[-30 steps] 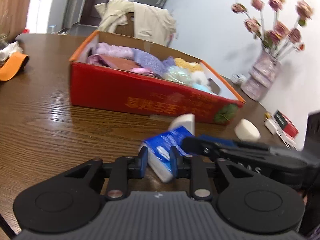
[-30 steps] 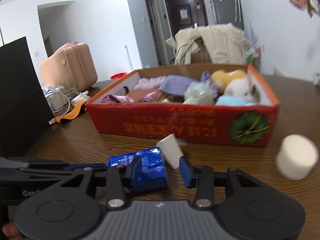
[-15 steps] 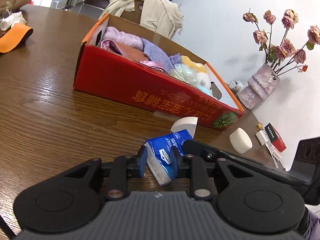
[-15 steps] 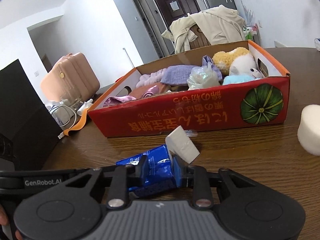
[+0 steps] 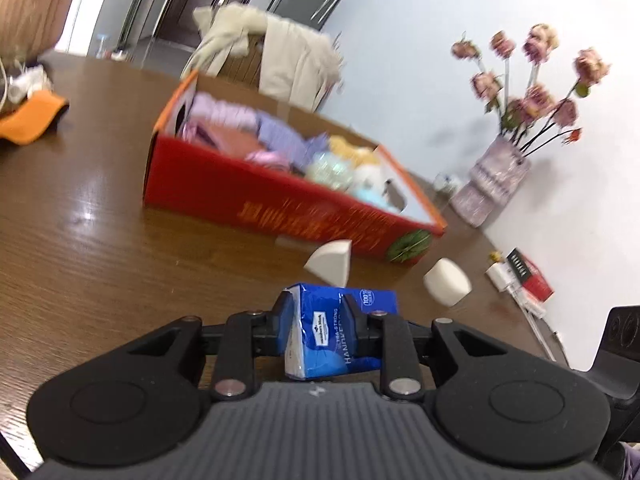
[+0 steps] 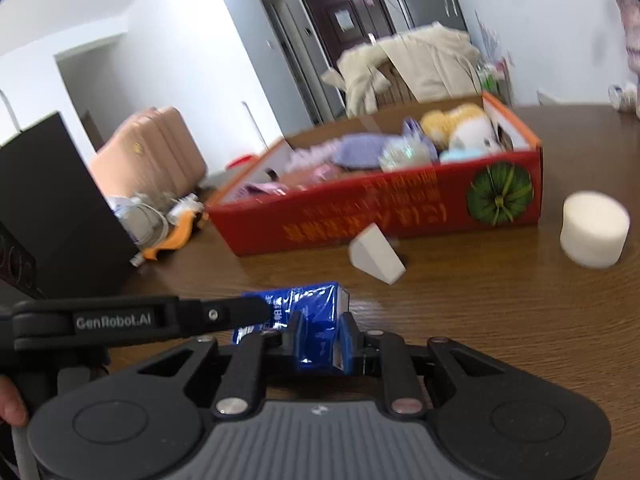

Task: Organize soft objects
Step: 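Carry the tissue packet into the box and open the right gripper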

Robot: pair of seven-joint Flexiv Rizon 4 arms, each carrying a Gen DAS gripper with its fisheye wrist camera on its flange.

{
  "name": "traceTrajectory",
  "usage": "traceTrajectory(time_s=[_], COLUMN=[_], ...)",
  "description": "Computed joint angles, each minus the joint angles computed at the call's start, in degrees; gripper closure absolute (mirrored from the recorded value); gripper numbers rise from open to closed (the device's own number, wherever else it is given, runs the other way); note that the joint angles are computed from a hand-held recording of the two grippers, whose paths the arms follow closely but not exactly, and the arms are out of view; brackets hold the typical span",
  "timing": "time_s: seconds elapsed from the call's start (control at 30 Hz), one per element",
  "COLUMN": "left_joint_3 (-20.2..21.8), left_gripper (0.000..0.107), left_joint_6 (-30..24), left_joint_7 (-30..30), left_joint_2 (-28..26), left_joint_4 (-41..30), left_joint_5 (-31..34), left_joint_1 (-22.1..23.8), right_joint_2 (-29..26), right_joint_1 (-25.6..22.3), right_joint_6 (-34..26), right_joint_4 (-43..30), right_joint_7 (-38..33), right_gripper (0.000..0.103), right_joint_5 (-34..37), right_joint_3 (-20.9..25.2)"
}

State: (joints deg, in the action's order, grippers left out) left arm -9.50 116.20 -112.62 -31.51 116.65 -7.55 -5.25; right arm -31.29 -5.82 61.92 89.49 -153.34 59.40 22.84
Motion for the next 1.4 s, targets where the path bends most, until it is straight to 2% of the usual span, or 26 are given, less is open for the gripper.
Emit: traceTrajectory(time_s=[0.1,0.2,0.4,0.57,0.67,0.8,0.93,1.0,1.1,1.17,1.3,1.4], left_joint_3=[1.4,2.3,4.5,-2.2,-2.8,1.9,3.6,7.1,7.4,7.7,9.9,11.1], left_gripper=[0.082,0.082,0.082,0.082,0.082,0.082,0.082,0.082,0.082,0.082,0.081,0.080], left_joint_6=[1.1,2.2,1.6,-4.9,-8.6,-17.6,-26.2,-30.8,-35.9,-38.8,-45.6,-48.1], left_joint_7=[0.3,0.7,4.2,4.1,6.1,9.8,12.6,12.3,13.8,14.5,12.9,11.5], left_joint_2=[1.6,2.5,3.1,1.1,-1.2,-5.5,-11.3,-14.5,-18.5,-20.8,-25.0,-26.6], left_joint_4=[1.2,1.8,-0.5,-7.8,-14.1,-24.4,-34.1,-39.5,-45.5,-49.3,-56.7,-59.5], left_joint_5=[-0.9,-1.7,-4.1,-0.7,-0.7,-5.2,-8.7,-9.4,-9.2,-8.9,-7.9,-6.1], left_joint_1=[-2.0,-3.6,-6.0,3.0,4.9,2.8,3.1,1.1,1.0,0.7,-0.6,-0.9], right_joint_2=[2.5,4.7,6.6,3.3,-0.4,-7.0,-16.0,-19.9,-24.7,-26.7,-28.1,-29.1], right_joint_1=[-2.2,-2.7,-1.1,2.9,5.5,10.9,15.3,16.8,18.1,18.6,18.3,17.7], right_joint_6=[-0.4,-1.2,-1.6,0.7,2.6,4.9,-0.6,-3.7,-9.2,-10.3,-8.8,-8.5], right_joint_4=[1.4,2.5,2.3,-4.0,-10.0,-19.0,-31.1,-36.1,-42.3,-44.6,-45.1,-46.0], right_joint_7=[-3.6,-6.0,-9.3,-8.3,-5.4,1.0,15.4,22.6,32.2,36.6,39.1,39.7], right_gripper=[0.085,0.085,0.085,0.085,0.085,0.083,0.083,0.082,0.081,0.081,0.081,0.081], right_joint_5=[3.6,6.6,11.3,8.6,4.1,-4.9,-14.2,-18.4,-24.6,-27.8,-32.0,-34.4], right_joint_3=[1.4,0.8,-2.0,-4.0,-4.2,-6.0,-9.8,-11.6,-14.0,-15.0,-14.5,-12.9])
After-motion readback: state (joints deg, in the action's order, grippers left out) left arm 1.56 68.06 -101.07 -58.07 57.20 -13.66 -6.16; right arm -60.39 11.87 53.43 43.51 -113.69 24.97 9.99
